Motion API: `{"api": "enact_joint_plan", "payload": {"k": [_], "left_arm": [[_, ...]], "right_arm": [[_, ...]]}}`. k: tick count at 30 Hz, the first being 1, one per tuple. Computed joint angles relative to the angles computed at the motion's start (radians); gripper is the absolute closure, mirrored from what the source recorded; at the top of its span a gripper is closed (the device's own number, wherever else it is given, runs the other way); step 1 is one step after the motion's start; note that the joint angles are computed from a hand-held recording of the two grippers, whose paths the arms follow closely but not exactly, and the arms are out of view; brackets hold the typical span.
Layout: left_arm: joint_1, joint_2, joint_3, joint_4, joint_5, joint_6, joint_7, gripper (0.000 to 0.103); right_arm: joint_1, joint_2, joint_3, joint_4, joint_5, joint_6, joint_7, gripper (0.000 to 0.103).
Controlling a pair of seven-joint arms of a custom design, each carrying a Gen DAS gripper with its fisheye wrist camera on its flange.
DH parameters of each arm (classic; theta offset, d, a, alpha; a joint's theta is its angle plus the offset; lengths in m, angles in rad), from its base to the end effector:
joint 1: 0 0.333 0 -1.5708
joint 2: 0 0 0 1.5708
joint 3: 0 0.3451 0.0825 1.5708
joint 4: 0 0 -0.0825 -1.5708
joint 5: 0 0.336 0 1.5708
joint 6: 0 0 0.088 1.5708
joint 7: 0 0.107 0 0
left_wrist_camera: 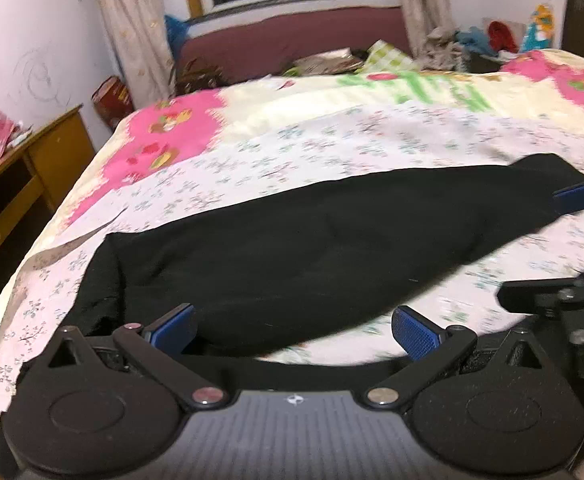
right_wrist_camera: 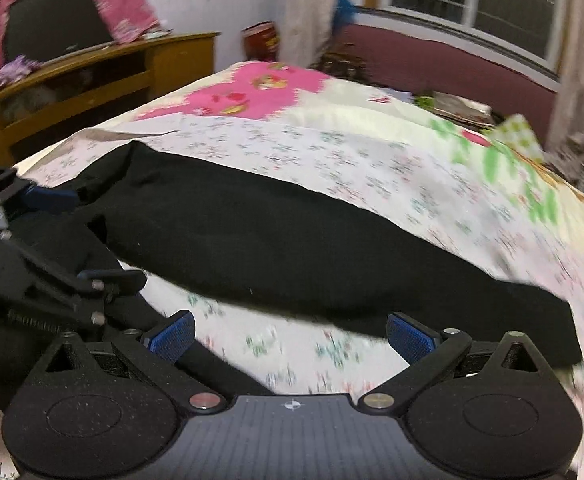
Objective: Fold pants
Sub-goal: 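Move both grippers toward the hem ends of the black pant legs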
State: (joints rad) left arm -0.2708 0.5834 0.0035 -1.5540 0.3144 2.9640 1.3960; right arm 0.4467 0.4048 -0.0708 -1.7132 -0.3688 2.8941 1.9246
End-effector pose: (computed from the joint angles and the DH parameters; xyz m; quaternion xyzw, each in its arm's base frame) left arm 0.6919 -0.2119 0.4542 -0.5127 0.7564 -0.2880 0.2865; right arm 0.6188 0.2762 0.4952 -0.7575 0.5237 -0.2613 0.2891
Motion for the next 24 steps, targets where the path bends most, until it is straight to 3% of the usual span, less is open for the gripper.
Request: {"api": "enact_joint_plan", "payload": {"k": [4, 8, 13, 16, 20, 24], "left_arm": [[0.036, 0.051, -0.023, 0.111, -0.025, -0.108, 0.035, 0.0], [0.103, 0.111, -0.096, 0.226, -0.067, -0.153, 0.16, 0.0], [0.13, 0.235, -0.109, 0.458, -0.105, -0.258, 0.306, 0.0], [0.141, 0.296, -0.096, 0.571, -0.147, -0.327, 0.299, 0.0], [0.214, 0.314, -0.176, 0.572, -0.281, -0.385, 0.306, 0.0], [0.212, 0.368, -0.14, 0.639, -0.287, -0.47, 0.311, 0.0]], "right_arm": [[-0.058, 0.054, 0.081, 0.107, 0.098, -0.074, -0.126, 0.012], [-0.041, 0.099, 0.058, 0.189, 0.104, -0.117, -0.164, 0.013], [-0.046, 0.183, 0.042, 0.358, 0.109, -0.219, -0.229, 0.013], [-0.061, 0.249, 0.054, 0.473, 0.142, -0.273, -0.271, 0.013], [-0.061, 0.351, 0.063, 0.625, 0.189, -0.336, -0.298, 0.013], [-0.056, 0.43, 0.074, 0.746, 0.231, -0.4, -0.326, 0.013]]}}
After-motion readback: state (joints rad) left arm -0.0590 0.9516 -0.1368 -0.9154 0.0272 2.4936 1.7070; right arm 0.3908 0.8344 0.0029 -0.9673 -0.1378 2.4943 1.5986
